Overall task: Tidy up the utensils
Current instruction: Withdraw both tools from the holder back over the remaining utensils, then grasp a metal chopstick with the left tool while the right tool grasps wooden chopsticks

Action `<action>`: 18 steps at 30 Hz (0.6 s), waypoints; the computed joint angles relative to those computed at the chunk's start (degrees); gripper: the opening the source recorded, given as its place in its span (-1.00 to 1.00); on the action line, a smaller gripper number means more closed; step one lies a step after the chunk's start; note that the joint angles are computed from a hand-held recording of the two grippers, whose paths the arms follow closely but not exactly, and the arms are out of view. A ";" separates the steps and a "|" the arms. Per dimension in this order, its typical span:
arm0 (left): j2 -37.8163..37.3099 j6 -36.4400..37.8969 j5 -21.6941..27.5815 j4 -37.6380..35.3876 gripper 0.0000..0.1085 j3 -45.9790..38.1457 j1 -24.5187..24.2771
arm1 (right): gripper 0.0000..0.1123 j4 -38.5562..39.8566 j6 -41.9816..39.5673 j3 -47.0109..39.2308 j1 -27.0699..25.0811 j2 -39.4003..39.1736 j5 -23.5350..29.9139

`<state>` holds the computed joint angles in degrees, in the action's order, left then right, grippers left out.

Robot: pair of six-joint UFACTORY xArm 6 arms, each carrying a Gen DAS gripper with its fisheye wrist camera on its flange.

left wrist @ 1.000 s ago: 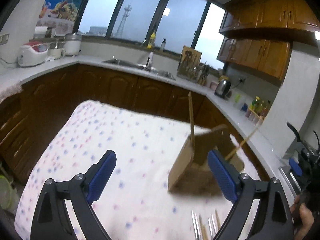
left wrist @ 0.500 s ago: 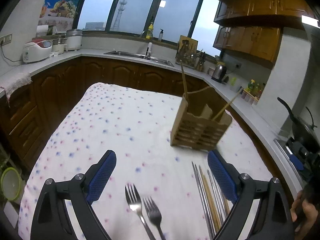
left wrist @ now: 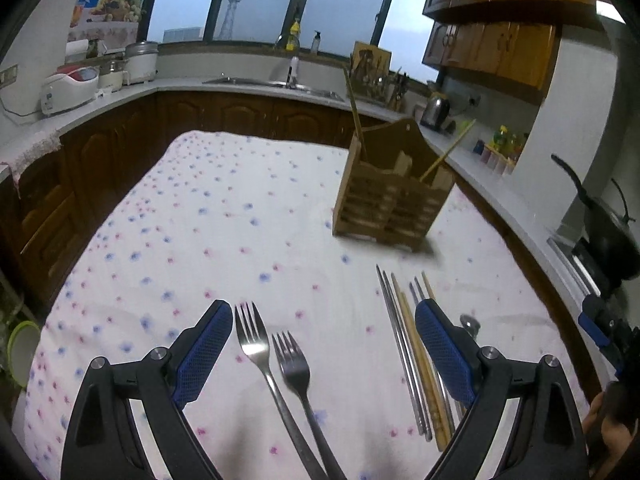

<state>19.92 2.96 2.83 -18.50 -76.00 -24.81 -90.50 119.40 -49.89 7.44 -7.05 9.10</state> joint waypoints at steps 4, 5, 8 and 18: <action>1.74 -2.23 4.38 3.29 0.71 -3.67 -0.55 | 0.72 -1.03 2.60 0.55 -0.88 -0.18 -0.41; 2.15 -2.32 5.63 3.90 0.71 -4.51 -0.79 | 0.72 -1.03 2.67 0.69 -1.04 -0.21 -0.36; 4.78 -4.61 9.07 7.91 0.71 -8.83 -1.15 | 0.72 0.05 1.81 1.01 -1.39 -0.14 -0.31; 16.47 -9.05 24.19 17.57 0.69 -26.87 -3.35 | 0.72 1.56 1.11 -0.52 -2.79 3.16 -0.98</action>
